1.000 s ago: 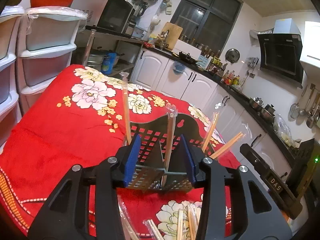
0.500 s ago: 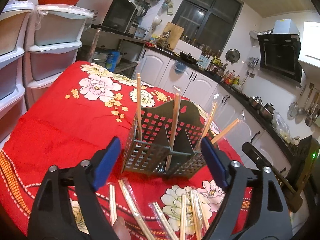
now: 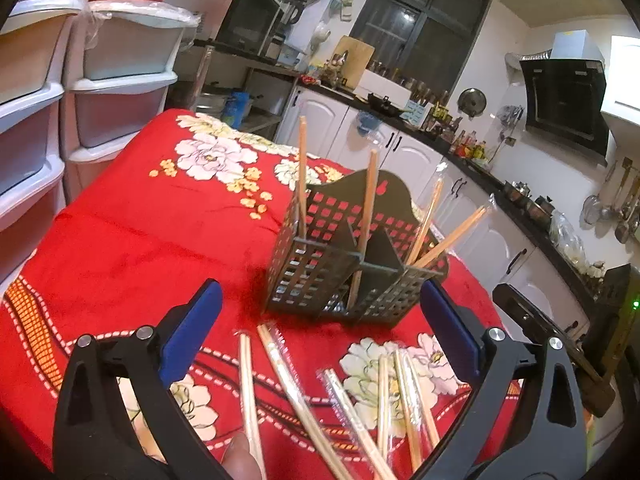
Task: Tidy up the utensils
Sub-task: 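Move both open tools back toward the remaining chopsticks on the table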
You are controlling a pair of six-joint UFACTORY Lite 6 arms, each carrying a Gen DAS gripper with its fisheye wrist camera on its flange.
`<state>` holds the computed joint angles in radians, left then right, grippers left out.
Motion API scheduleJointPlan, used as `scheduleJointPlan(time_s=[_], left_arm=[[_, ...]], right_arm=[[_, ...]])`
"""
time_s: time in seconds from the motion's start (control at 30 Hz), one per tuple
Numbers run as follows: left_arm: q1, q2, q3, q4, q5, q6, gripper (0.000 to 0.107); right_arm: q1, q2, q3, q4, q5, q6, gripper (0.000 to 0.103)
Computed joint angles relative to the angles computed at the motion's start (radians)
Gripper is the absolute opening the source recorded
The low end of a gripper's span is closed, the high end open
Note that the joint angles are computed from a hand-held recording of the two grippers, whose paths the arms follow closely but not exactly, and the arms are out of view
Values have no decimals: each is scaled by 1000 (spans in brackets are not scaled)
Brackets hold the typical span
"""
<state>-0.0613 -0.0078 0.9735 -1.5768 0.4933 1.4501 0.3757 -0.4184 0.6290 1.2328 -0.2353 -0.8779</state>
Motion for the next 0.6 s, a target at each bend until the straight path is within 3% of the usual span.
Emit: scheduleJointPlan(time_s=[0.5,0.6], left_arm=[[52,12,-75,91,-7,-33,90],[62,28,-86,90,-4,-19,90]], right_arm=[[48,4,-55,215,10,-199,58],[56,22,-60,263,14,-248,52]])
